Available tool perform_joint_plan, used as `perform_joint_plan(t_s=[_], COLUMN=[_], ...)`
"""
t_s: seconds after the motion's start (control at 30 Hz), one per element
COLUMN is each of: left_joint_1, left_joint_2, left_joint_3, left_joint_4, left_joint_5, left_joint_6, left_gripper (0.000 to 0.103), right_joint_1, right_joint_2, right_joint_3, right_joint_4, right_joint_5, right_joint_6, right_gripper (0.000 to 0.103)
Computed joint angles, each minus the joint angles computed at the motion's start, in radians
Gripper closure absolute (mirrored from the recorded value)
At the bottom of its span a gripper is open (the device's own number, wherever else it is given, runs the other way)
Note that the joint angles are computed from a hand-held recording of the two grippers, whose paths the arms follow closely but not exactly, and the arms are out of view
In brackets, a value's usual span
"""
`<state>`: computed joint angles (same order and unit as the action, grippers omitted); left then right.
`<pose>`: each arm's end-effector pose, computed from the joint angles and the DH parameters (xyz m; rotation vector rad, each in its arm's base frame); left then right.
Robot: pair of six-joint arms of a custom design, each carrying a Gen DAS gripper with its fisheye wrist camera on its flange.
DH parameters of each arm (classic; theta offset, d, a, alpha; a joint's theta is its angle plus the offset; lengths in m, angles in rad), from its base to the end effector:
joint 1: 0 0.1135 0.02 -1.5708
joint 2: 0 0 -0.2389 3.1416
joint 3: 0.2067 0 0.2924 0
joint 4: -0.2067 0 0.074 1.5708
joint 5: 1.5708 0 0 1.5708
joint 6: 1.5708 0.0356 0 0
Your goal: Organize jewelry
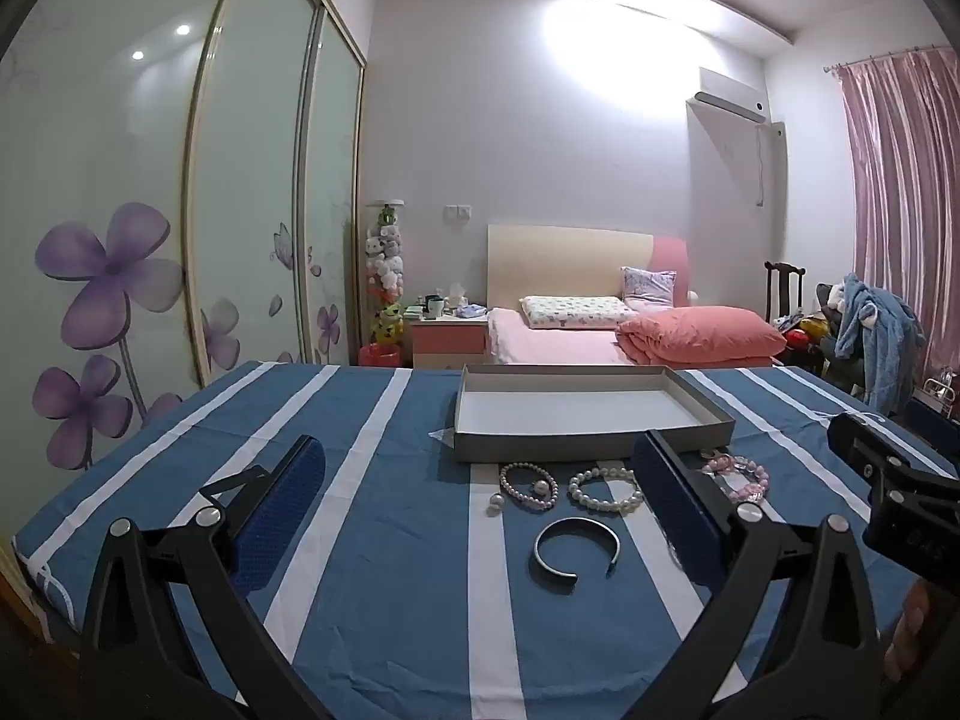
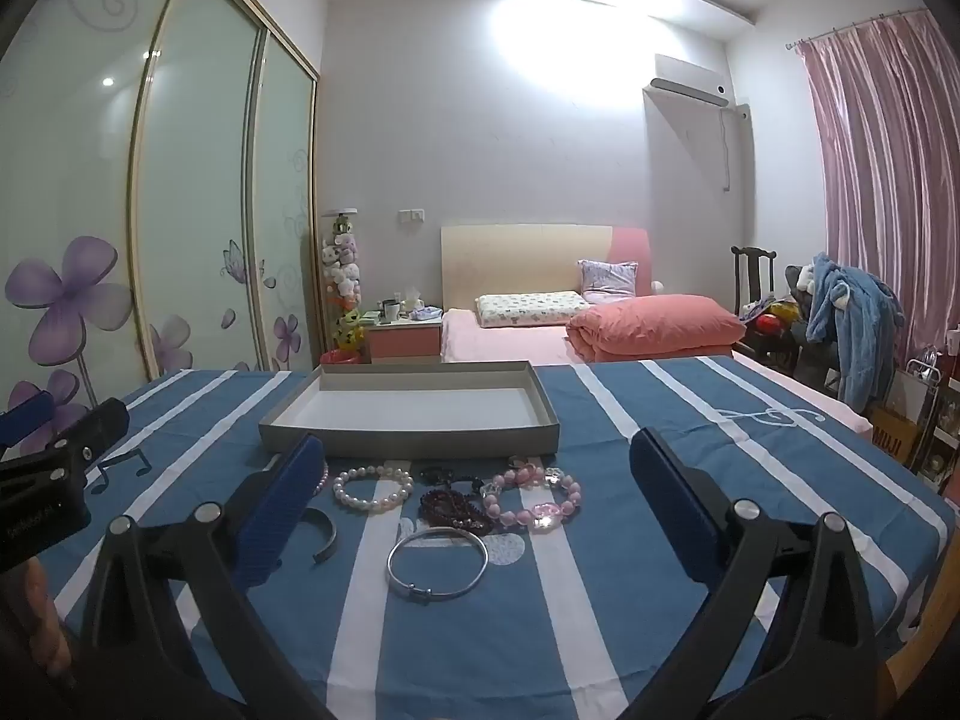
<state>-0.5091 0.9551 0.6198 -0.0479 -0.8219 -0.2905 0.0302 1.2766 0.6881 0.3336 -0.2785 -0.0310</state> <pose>0.2425 -0.1055 0.2343 -0.3227 1.8064 0.2441 0.3264 0.0196 0.2059 -0.2517 1.8055 0.2535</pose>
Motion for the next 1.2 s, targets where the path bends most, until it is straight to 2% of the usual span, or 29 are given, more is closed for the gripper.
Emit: perform_joint_plan(t_s=[1.2], left_joint_1=[0.0], left_joint_2=[-0.004], left_joint_3=[-0.008], left_joint_4=[0.02], left_joint_5=[-0.001], left_joint_6=[0.005], left_gripper=[0.002], right_joint_1=[-0.001], right_joint_2=[0.004], right_joint_3=[0.002], right_joint_4=[0.001], right_joint_5=[-0.002], right_joint_6=[0.002], right_gripper=[0.004])
